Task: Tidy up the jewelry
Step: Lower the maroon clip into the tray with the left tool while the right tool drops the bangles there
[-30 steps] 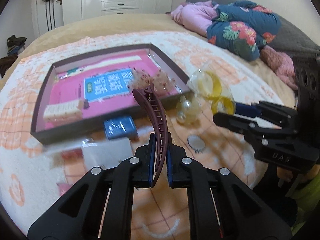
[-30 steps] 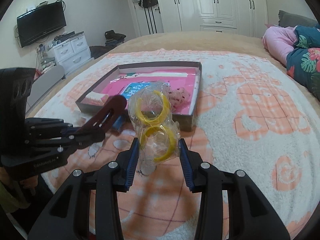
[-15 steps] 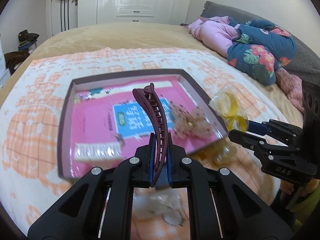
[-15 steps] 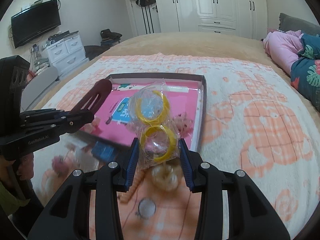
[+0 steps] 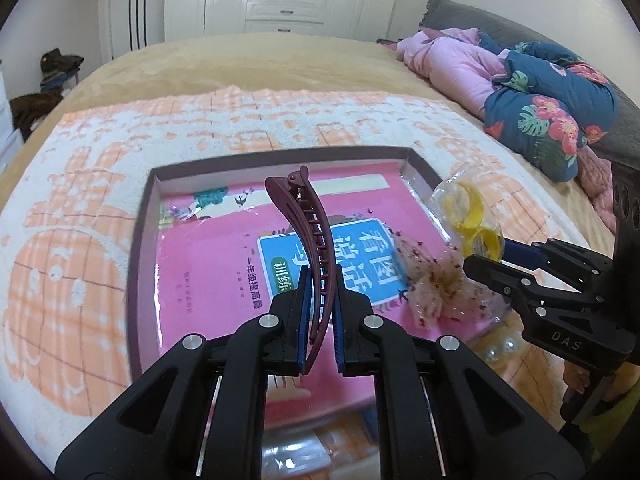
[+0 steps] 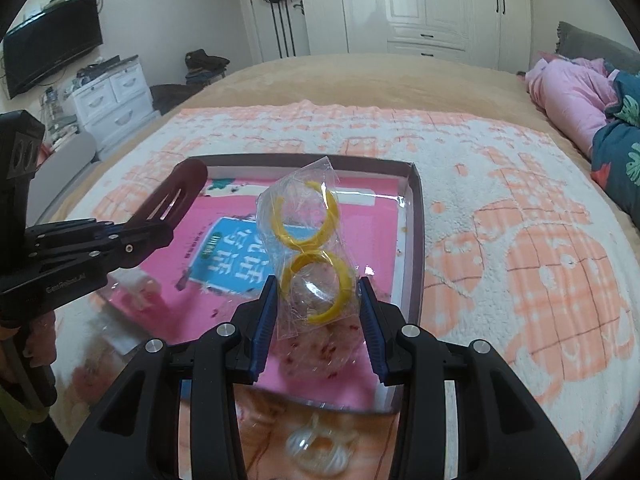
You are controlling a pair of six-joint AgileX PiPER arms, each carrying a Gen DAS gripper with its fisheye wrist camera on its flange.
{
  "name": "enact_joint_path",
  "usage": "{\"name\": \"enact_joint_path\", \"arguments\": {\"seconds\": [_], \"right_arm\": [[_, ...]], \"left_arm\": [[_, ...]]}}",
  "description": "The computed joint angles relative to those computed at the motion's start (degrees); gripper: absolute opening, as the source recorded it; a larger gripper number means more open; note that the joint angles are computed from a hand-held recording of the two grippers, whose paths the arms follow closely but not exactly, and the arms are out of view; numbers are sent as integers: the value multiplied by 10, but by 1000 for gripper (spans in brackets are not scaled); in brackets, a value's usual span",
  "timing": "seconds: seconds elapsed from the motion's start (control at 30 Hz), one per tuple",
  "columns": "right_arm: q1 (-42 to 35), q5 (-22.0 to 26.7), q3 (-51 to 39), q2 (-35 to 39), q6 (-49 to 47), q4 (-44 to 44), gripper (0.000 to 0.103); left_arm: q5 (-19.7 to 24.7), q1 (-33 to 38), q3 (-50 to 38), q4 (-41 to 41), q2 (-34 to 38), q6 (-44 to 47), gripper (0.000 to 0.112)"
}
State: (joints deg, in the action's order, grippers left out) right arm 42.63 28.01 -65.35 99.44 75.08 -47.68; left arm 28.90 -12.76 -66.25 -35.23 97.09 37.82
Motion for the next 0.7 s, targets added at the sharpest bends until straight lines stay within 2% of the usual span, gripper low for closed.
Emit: {"name": "enact_joint_path", "arguments": {"seconds": [0.1, 0.33, 0.63, 0.7], "right_arm": [[-20, -1, -17, 21, -36, 46, 38], [-43, -16, -12, 36, -62, 79, 39], [-36, -23, 3, 27, -16, 46, 43], [-31, -21, 8, 22, 1, 34, 49]], "left_arm": [[3, 0, -15, 6, 23, -12, 4], [4, -4, -23, 4, 43, -14, 4], [-7, -9, -15, 12, 37, -19, 5], [-11, -5, -9, -2, 32, -8, 5]]}}
